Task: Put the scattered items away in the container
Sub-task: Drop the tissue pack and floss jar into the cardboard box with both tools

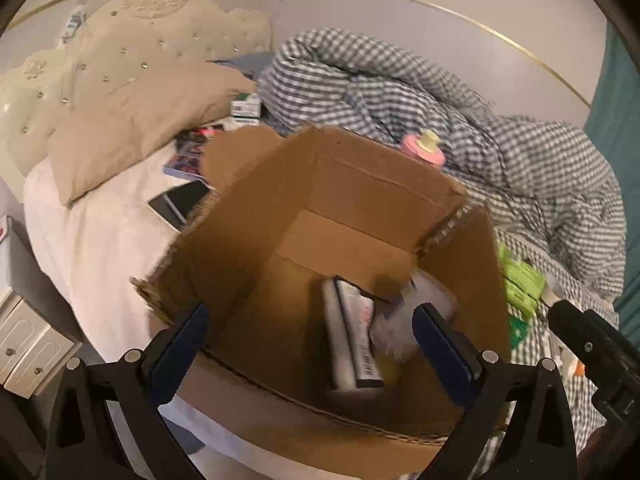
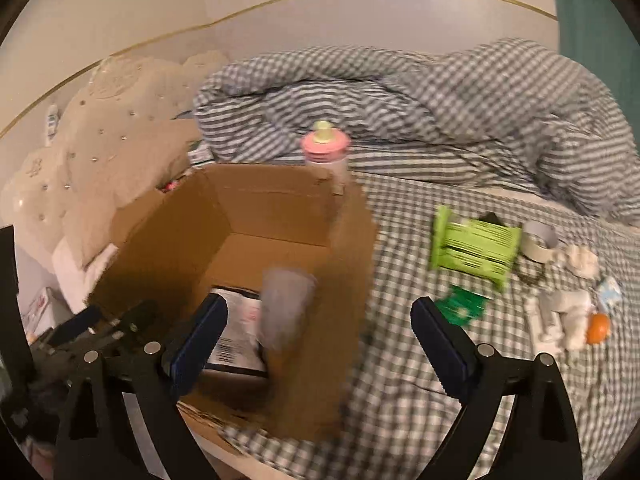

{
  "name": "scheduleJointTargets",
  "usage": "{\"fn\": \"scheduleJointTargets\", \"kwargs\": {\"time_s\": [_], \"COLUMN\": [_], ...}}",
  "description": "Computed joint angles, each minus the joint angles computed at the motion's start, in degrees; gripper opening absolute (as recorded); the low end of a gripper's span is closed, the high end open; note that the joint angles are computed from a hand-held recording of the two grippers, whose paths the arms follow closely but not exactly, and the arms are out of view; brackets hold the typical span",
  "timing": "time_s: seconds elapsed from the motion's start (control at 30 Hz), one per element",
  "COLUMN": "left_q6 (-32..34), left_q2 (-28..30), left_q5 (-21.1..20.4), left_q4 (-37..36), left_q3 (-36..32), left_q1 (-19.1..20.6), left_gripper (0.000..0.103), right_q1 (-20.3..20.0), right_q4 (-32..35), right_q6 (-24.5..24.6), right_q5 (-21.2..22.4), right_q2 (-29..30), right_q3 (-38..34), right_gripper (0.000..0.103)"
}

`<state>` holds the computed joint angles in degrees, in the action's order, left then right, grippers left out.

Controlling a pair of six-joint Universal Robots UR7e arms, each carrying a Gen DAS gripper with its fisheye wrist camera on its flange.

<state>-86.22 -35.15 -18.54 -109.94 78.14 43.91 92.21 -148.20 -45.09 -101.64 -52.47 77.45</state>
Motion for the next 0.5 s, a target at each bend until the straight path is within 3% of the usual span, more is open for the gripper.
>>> {"fn": "scheduleJointTargets", "kwargs": {"time_s": [0.17, 0.5], "left_q6": [4.3, 19.6], "left_q2": [4.1, 16.8], "left_q5": [0.4, -0.5], "left_q4": [0.2, -5.6], "left_q3": [-5.1, -20.5], "left_q1": [-0.7, -2.7], "left_gripper": [0.103, 0.103], "right_q1": [-3.1, -9.9], "right_q4": [-1.2, -0.7], "right_q6": [0.6, 1.1], "right_q5": [-2.4, -1.4], "right_q2": [-0.8, -3.9], "right_q3": [-1.5, -6.1], "right_gripper": [0.093, 0.093]}}
